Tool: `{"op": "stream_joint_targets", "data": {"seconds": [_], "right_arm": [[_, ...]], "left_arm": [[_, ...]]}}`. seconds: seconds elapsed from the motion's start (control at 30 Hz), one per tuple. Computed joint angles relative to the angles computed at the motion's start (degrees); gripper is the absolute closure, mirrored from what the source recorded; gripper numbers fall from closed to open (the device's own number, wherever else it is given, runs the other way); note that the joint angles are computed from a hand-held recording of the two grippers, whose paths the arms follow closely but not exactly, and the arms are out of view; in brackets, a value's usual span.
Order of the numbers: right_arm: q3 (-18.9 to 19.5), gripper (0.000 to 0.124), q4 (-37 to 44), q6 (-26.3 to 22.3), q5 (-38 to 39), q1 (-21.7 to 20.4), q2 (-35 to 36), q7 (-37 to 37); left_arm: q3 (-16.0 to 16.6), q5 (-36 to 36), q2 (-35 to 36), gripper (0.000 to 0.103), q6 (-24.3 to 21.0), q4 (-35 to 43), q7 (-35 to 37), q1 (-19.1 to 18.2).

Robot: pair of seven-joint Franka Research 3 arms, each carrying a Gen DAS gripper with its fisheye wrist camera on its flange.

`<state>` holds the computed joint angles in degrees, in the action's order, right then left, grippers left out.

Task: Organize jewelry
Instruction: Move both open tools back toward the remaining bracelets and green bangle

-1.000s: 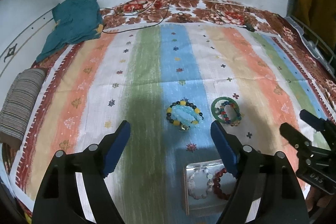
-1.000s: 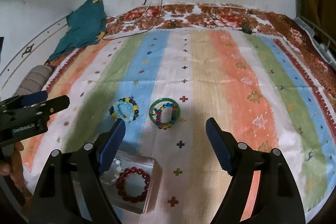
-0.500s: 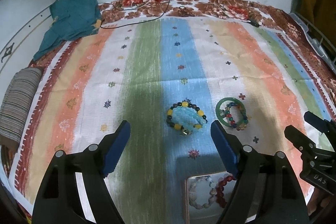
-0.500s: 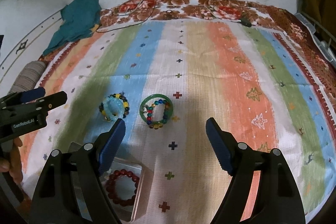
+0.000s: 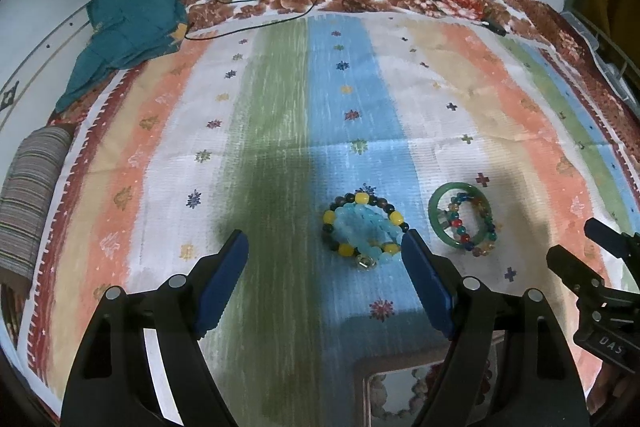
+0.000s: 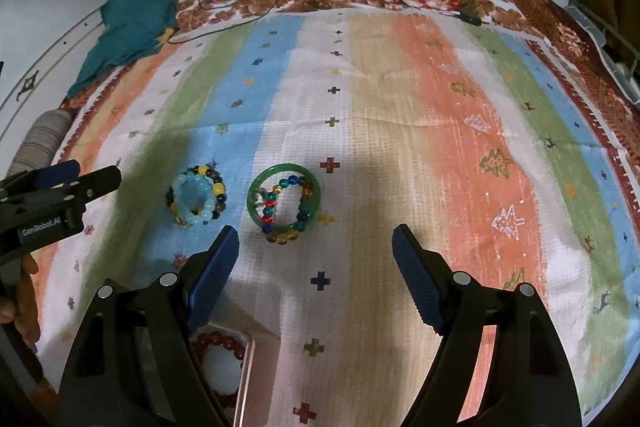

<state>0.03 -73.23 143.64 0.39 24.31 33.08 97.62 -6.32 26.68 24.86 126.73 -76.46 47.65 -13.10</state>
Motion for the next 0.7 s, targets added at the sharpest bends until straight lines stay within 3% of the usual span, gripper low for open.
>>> {"op": "stream_joint_targets", "data": {"seconds": [0.7], "right_arm": [[-0.79,0.045,10.07,-6.87,0.02,-0.45,7.12,2.44]], "left_arm": [[0.93,-1.36,7.16,0.025,-4.61,8.98,4.02,-0.59]]}}
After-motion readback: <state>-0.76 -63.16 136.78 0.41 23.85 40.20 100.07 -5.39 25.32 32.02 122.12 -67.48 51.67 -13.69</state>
